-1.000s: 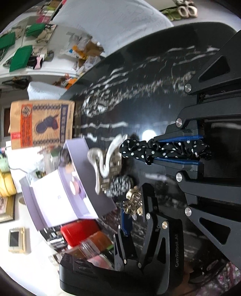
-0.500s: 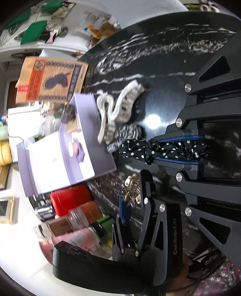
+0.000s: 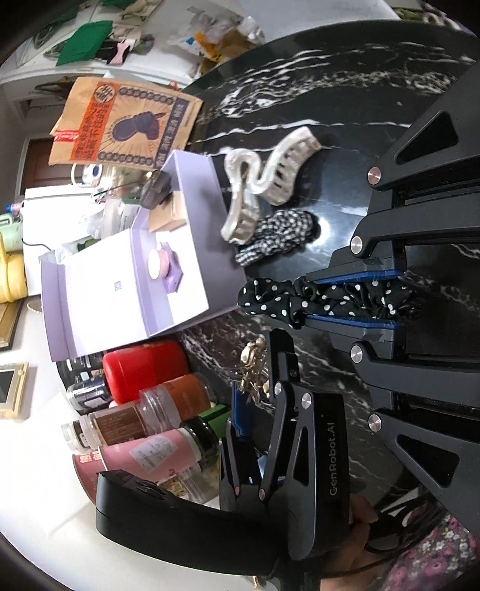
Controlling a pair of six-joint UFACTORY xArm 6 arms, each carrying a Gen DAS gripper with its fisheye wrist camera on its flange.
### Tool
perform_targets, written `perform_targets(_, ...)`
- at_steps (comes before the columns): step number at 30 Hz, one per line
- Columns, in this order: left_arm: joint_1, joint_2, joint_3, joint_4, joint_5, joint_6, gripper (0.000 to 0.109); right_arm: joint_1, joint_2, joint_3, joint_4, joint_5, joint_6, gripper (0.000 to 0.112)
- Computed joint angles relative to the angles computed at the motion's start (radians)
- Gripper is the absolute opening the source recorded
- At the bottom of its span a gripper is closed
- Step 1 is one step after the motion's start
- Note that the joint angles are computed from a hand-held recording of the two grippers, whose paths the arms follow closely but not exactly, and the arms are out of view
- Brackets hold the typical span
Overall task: Organize rigid objects
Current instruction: 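Carry the gold clip and polka-dot scrunchie with both tools over the gift box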
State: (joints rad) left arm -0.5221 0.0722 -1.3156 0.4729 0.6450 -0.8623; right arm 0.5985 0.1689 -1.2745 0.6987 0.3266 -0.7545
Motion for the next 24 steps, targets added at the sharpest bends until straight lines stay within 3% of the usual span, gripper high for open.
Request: perform_targets(24,0.08,0.139,-0.251,-0.019,0.022,0.126,0.055,-0.046,0.177,-0.334,-0.053,0.1,-0.007,0.016)
